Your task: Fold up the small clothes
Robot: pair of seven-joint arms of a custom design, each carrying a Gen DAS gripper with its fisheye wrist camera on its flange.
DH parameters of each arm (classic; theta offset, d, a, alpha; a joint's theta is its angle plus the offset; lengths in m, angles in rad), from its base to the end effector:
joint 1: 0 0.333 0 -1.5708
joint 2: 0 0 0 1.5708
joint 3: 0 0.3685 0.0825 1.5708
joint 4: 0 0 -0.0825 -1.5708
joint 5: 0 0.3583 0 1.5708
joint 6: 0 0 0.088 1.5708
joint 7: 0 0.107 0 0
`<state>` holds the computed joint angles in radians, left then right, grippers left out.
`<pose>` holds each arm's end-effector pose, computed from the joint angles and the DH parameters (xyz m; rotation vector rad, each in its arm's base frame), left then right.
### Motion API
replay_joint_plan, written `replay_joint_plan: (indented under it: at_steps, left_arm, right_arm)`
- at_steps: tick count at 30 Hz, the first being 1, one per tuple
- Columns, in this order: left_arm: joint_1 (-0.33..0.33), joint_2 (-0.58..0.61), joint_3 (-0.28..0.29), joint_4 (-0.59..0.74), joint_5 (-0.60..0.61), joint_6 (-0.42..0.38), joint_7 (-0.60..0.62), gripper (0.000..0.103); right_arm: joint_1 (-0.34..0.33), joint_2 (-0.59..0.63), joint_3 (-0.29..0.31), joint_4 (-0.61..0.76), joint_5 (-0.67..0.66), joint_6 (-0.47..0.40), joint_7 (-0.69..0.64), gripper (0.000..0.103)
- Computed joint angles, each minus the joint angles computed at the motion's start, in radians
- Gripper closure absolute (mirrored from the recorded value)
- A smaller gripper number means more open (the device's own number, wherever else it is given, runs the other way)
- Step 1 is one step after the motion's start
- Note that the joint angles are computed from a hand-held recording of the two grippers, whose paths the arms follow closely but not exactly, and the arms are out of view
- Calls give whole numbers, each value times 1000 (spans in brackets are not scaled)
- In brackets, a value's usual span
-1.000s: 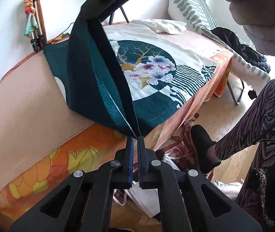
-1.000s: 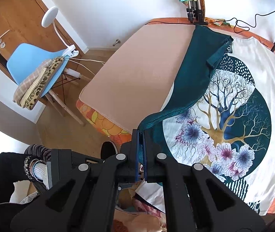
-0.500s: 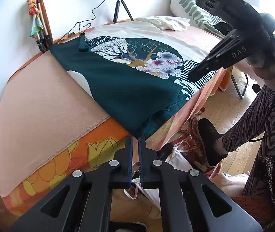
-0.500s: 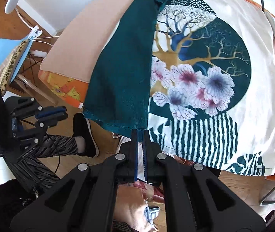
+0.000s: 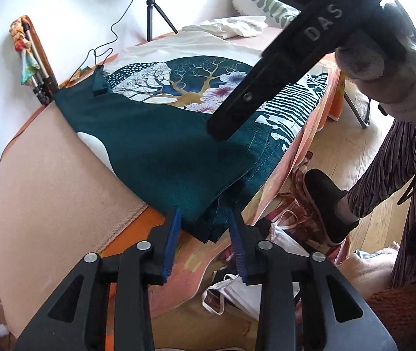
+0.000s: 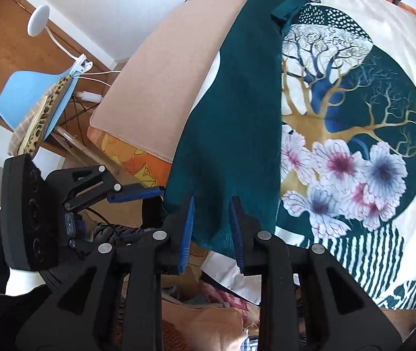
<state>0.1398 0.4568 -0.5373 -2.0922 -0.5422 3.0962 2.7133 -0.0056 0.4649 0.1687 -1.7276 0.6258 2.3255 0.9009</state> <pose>0.6038 -0.1703 0.3494 -0.9051 2.5440 -0.7927 0.6733 0.1043 0.3966 -2.1613 1.4302 0.2325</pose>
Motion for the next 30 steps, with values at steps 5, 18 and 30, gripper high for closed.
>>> replay_joint_plan:
  at_steps: [5,18,30]
  left_arm:
    - [-3,1,4,-25,2,28,-9,101]
    - [76,-90,-71,-133,-19,26,-104,102]
    - [-72,-46,-28,41,-139,39,-112,82]
  right_arm:
    - [21,47,-12,40,-59,-13,72,77]
    - [-1,29,-3,15,-82,6,90,77]
    - [-118,-123,-52,-70,157,102,-94,58]
